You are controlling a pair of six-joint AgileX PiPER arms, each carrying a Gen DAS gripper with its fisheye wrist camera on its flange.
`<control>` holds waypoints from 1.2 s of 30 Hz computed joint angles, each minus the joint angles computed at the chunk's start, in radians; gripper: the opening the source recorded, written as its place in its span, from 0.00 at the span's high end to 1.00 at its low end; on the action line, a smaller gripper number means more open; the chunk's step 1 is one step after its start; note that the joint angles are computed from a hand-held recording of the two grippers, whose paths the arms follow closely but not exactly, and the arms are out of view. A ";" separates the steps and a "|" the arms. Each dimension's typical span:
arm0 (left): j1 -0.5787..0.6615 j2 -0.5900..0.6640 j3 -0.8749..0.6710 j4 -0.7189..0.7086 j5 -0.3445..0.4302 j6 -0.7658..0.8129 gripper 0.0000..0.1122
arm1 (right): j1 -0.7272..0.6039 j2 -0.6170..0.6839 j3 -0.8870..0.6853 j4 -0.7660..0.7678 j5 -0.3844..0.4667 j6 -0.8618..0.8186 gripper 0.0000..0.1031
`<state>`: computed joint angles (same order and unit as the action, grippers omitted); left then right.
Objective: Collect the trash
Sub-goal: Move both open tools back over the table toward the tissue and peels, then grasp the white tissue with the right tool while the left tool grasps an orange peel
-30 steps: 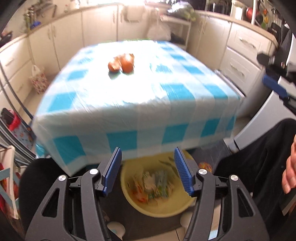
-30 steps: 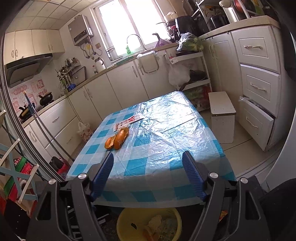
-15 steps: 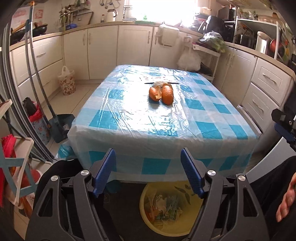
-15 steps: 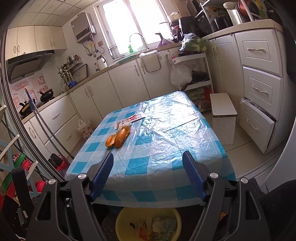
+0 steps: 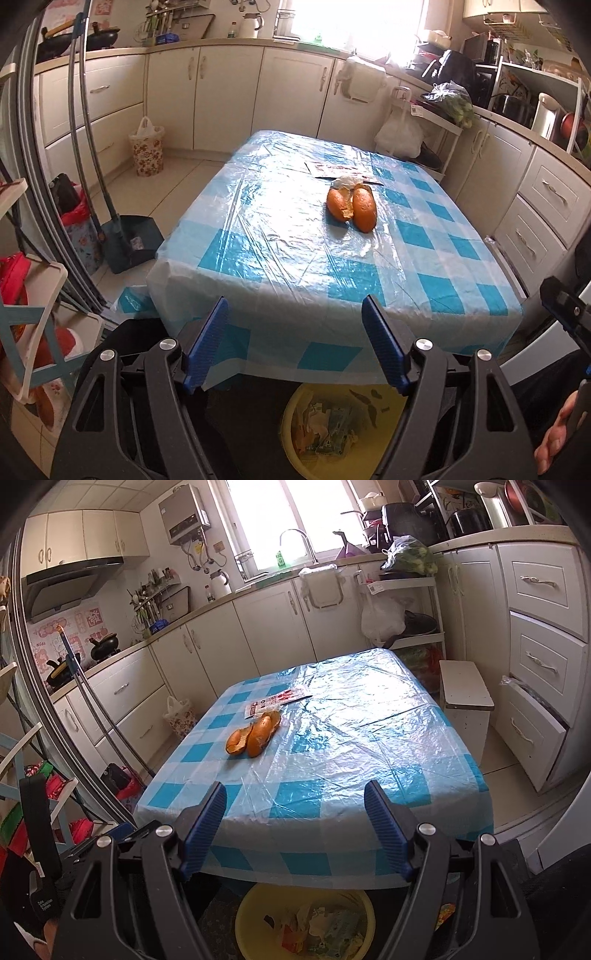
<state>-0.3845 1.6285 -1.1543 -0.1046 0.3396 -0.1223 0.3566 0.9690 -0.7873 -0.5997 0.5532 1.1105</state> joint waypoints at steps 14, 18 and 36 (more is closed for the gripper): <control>0.038 0.280 -0.415 -0.088 0.160 0.026 0.37 | -0.246 0.174 -0.136 0.691 -0.095 -0.699 0.28; 0.023 0.352 -0.534 -0.058 0.196 -0.020 0.37 | -0.320 0.310 -0.266 0.882 -0.063 -0.925 0.28; 0.100 0.522 -0.720 -0.103 0.297 -0.055 0.37 | -0.323 1.282 -1.524 0.812 0.522 -0.940 0.34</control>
